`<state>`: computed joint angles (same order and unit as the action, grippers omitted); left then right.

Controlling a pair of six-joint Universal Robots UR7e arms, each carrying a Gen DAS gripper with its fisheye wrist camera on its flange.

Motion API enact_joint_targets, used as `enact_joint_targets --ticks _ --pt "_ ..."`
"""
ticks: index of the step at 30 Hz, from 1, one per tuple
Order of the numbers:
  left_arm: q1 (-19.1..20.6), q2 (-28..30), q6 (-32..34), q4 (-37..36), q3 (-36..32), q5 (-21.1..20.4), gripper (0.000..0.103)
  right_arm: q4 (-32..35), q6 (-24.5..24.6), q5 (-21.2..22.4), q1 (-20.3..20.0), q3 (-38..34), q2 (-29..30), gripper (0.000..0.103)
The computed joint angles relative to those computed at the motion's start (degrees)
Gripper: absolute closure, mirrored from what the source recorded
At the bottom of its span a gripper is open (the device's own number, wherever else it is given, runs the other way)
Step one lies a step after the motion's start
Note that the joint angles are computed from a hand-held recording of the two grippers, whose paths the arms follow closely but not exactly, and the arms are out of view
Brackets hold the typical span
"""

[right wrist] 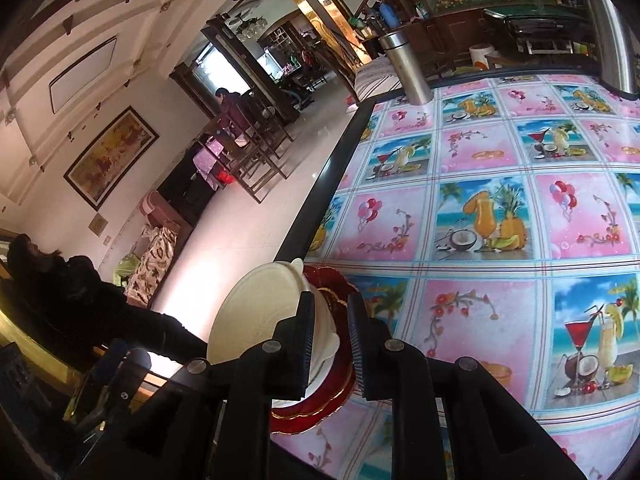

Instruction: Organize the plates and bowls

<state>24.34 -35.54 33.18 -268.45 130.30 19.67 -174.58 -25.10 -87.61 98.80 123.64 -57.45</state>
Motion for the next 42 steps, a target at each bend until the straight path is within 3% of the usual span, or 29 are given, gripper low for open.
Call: enact_joint_targets --ticks 3,7,12,17,20,25,30,37,42 --pt "0.62 0.39 -4.43 2.8 -0.08 -0.6 0.016 -1.24 -1.93 0.22 -0.96 1.0 -1.01 0.083" --pt "1.46 0.22 -3.6 -1.5 -0.71 -1.91 0.015 -3.43 -6.07 1.38 -2.63 3.55 -2.34 0.083" --pt "0.92 2.31 -7.83 -1.5 0.14 -0.48 0.014 -5.92 -12.98 4.06 -4.47 7.43 -3.03 0.083" --pt "-0.13 2.97 -8.0 -3.58 0.84 1.11 0.011 -8.83 -18.25 7.48 -4.91 11.33 -3.01 0.081" --pt "-0.8 3.48 -11.62 -1.54 1.82 3.62 0.001 -11.19 -17.89 7.92 -4.02 12.39 -2.5 0.079" --pt "-2.92 4.35 -19.65 1.82 4.77 7.73 0.0 -14.45 -17.96 8.11 -2.55 13.38 -1.67 0.077" --pt "-3.98 4.34 -20.94 1.57 6.12 9.97 0.0 -14.68 -18.31 7.97 -1.26 13.66 -1.19 0.077" --pt "-3.38 4.89 -17.97 -0.09 5.06 11.04 0.0 -15.91 -19.52 7.86 -0.55 14.74 -0.67 0.077" --pt "-3.32 6.52 -21.13 1.86 4.48 12.35 0.0 -16.18 -19.48 8.08 -1.15 15.04 -1.03 0.077"
